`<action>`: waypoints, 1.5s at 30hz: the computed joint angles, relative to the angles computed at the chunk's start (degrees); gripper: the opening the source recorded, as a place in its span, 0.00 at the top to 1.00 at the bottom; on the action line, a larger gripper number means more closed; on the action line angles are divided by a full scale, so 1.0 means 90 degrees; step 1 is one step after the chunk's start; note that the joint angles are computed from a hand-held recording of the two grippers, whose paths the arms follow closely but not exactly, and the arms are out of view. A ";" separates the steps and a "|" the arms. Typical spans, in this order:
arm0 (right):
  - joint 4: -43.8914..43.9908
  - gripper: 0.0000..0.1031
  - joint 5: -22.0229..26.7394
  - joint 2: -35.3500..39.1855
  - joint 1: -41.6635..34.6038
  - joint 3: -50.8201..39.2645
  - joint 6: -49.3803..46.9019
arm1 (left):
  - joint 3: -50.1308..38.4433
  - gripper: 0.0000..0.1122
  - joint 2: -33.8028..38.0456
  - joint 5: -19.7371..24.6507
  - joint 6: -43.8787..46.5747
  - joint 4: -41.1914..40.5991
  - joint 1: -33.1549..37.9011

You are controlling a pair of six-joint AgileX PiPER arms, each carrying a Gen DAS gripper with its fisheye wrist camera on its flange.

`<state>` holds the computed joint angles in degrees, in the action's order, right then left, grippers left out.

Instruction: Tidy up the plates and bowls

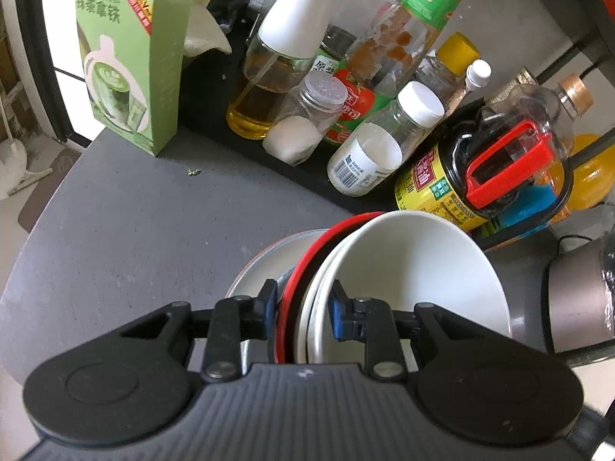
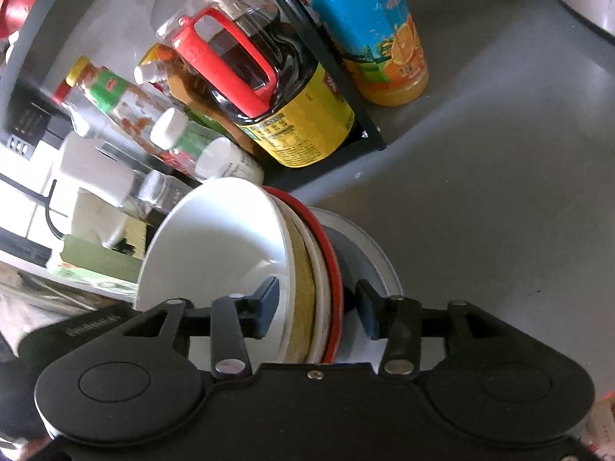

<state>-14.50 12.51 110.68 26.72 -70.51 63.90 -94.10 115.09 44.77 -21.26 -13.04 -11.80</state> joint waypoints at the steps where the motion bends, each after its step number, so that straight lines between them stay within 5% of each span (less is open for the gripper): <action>1: -0.0374 0.51 0.0051 -0.0067 0.0031 0.0025 0.0301 | -0.0066 0.75 0.0035 0.0106 0.0037 -0.0001 -0.0003; 3: -0.1338 0.32 0.0213 -0.0242 0.0115 0.0139 0.1157 | -0.0108 0.72 0.0043 0.0247 0.0007 0.0097 -0.0032; 10: -0.3523 0.16 -0.0137 -0.0972 0.0129 0.1069 0.2855 | 0.0259 0.39 -0.0498 0.0274 -0.0961 0.1222 -0.0352; 17: -0.5724 0.00 -0.0595 -0.2123 -0.0013 0.2355 0.4626 | 0.0611 0.27 -0.1115 0.0619 -0.2478 0.2911 -0.1213; 25: -0.3813 0.00 -0.0847 -0.3510 -0.0485 0.3537 0.2364 | 0.1068 0.08 -0.1849 0.0977 -0.4048 0.4253 -0.2450; 35: 0.1979 0.00 -0.0651 -0.5271 -0.1243 0.4664 -0.4001 | 0.1299 0.08 -0.2369 0.1540 -0.5569 0.5176 -0.3803; 41: 0.3427 0.00 -0.0033 -0.6380 -0.1869 0.5049 -0.5929 | 0.1482 0.08 -0.2785 0.1671 -0.6298 0.5570 -0.4533; 45: 0.5343 0.00 0.0977 -0.7064 -0.2867 0.5094 -0.8234 | 0.1237 0.08 -0.2803 0.2178 -0.6446 0.5778 -0.5076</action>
